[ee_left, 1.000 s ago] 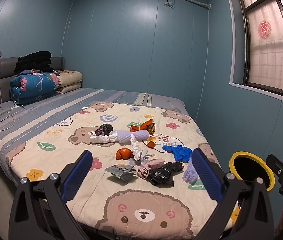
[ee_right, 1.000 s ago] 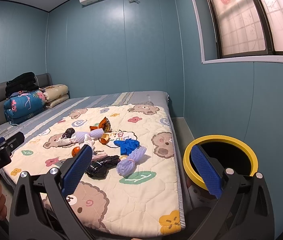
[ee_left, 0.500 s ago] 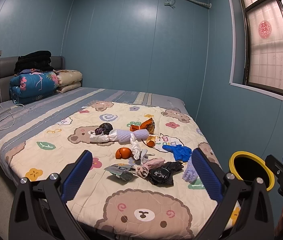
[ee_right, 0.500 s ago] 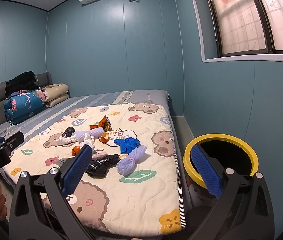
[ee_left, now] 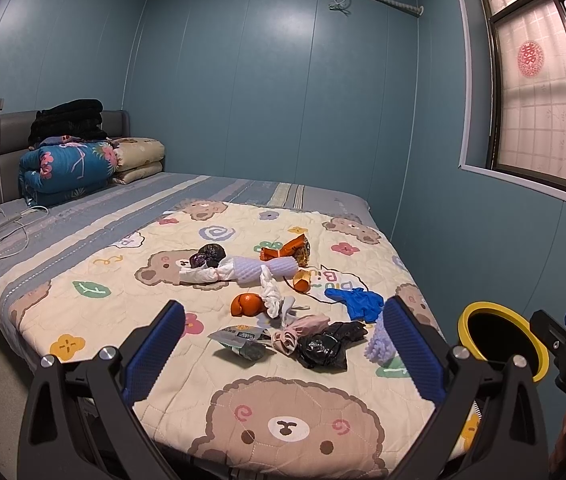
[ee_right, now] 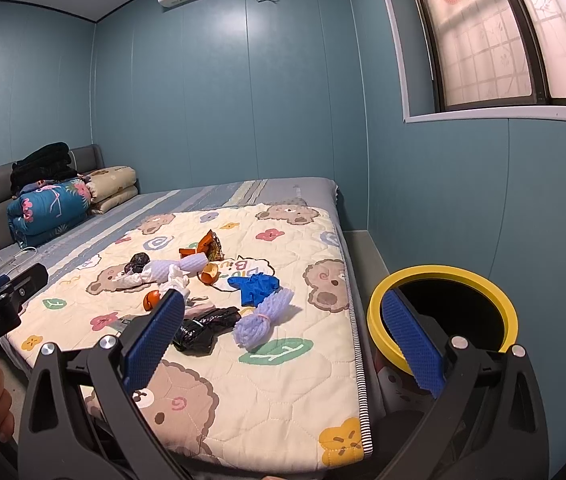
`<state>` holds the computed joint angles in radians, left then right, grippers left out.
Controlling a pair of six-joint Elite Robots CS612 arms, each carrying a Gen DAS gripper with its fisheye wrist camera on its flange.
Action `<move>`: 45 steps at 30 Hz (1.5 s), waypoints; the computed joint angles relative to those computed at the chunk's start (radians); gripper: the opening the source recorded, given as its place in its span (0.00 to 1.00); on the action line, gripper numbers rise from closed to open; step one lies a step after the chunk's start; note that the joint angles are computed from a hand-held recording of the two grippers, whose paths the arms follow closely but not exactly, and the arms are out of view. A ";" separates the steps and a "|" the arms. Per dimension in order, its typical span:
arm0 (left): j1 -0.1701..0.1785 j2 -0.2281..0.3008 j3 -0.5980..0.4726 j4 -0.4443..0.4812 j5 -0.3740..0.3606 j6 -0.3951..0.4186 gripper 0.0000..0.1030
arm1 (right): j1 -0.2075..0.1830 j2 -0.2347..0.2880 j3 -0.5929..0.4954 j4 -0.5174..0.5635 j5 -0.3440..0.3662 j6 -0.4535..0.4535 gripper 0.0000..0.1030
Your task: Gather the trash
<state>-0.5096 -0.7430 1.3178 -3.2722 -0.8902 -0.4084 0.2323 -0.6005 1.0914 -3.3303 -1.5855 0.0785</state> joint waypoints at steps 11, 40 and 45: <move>-0.001 0.001 0.003 0.004 -0.001 -0.009 0.93 | -0.001 0.002 -0.010 0.033 -0.001 0.010 0.92; 0.097 0.051 -0.099 0.295 -0.222 -0.019 0.93 | -0.037 0.137 -0.329 0.544 0.136 0.029 0.92; 0.133 0.089 -0.161 0.374 -0.341 -0.007 0.93 | -0.032 0.252 -0.558 0.742 0.148 0.011 0.92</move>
